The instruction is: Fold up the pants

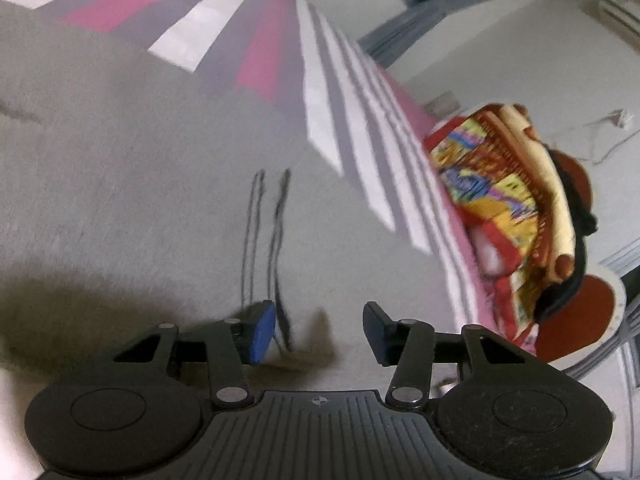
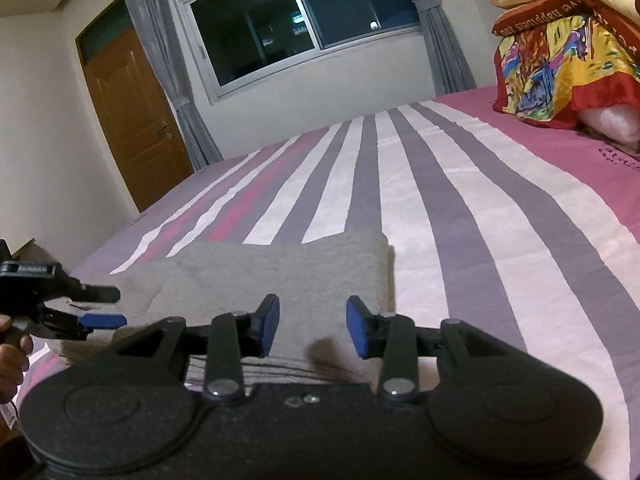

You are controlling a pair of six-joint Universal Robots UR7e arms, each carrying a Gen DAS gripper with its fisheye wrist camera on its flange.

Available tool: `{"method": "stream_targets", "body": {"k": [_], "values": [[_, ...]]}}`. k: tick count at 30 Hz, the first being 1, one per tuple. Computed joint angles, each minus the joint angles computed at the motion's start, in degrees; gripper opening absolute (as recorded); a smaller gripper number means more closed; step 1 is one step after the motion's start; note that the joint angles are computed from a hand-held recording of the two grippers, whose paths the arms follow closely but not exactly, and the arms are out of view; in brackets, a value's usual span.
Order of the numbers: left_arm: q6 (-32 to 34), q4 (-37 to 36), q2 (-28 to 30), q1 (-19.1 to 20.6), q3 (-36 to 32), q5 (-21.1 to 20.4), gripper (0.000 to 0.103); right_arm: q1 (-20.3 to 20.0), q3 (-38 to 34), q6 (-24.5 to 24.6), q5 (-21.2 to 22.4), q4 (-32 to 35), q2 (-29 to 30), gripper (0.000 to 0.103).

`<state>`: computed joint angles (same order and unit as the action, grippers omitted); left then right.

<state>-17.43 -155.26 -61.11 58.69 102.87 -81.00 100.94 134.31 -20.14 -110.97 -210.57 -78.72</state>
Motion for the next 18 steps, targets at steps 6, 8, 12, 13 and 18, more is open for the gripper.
{"method": "stream_targets", "body": {"k": [6,8,12,13,18], "values": [[-1.75,-1.67,0.94,1.11,0.06,-2.47,0.048,0.38,-0.57,1.92,-2.52,0.28,0.69,0.042],[-3.11,-2.74,1.36,1.82,0.25,-4.18,0.031,0.45,-0.84,2.14,-3.37,0.44,1.04,0.042],[-4.81,-5.84,1.71,2.71,2.05,-5.24,0.014,0.44,-0.90,2.82,-3.84,0.35,1.26,0.044],[-4.06,-6.64,1.57,2.41,2.65,-4.57,0.014,0.43,-0.85,2.97,-3.89,0.28,1.24,0.044],[-0.38,-14.26,-0.84,0.76,5.80,-3.82,0.001,0.48,-0.94,3.08,-4.43,0.57,1.25,0.044]]}}
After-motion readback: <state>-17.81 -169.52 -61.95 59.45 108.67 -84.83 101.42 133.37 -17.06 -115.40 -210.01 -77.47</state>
